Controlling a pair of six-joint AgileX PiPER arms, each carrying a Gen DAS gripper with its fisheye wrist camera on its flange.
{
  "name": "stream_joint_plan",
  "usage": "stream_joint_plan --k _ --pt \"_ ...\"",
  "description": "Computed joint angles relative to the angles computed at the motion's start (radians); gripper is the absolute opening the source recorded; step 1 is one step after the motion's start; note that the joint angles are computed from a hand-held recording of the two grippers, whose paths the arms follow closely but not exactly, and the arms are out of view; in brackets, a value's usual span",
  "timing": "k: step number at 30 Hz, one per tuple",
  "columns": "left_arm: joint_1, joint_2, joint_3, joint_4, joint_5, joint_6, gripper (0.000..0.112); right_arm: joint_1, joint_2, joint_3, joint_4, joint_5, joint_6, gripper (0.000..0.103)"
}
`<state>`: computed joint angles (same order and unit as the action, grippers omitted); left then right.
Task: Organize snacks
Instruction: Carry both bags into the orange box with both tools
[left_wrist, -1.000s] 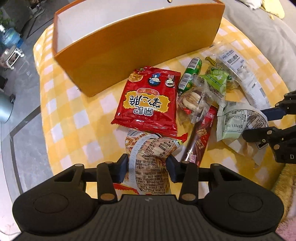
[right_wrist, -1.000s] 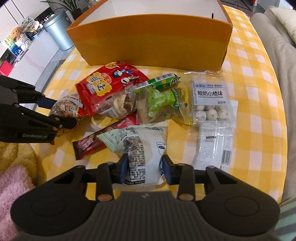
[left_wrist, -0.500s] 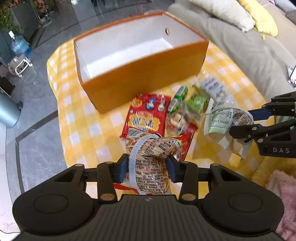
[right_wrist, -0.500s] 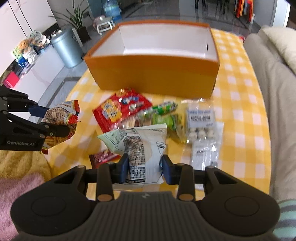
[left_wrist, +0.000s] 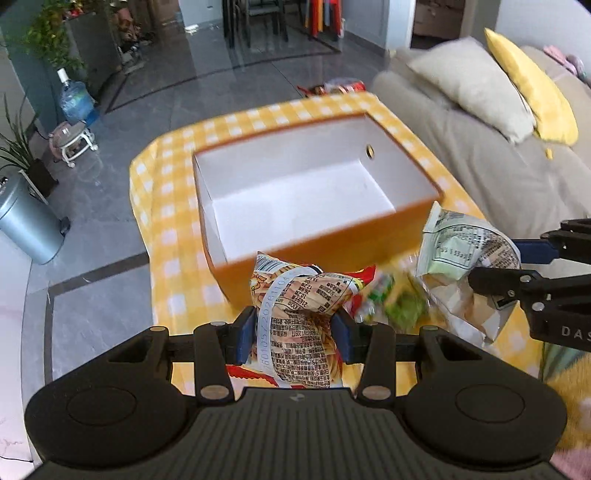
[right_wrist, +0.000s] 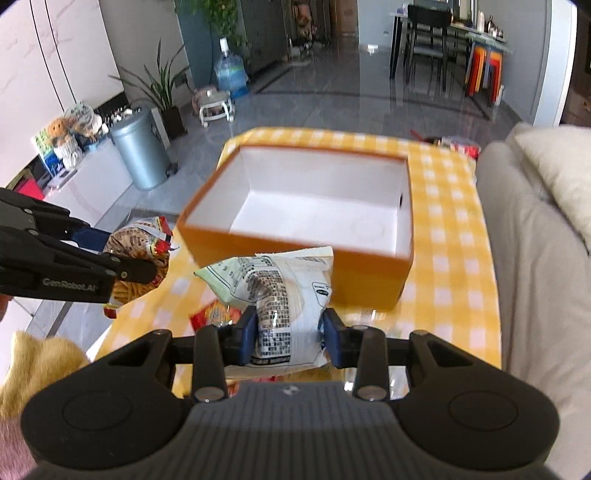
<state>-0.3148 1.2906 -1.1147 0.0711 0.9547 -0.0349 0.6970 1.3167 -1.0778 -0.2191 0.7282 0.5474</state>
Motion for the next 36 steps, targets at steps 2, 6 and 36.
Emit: stream_joint_plan --k 2,6,36 --pt "0.011 0.032 -0.043 -0.006 -0.001 -0.001 0.049 -0.028 0.023 -0.042 0.015 0.002 -0.034 0.035" --pt "0.034 0.103 -0.13 -0.012 -0.002 0.007 0.049 -0.088 0.078 -0.132 0.038 0.01 -0.102 0.035" --pt "0.05 0.597 -0.478 0.067 0.064 -0.017 0.049 -0.225 0.769 -0.789 0.213 0.171 -0.295 0.035"
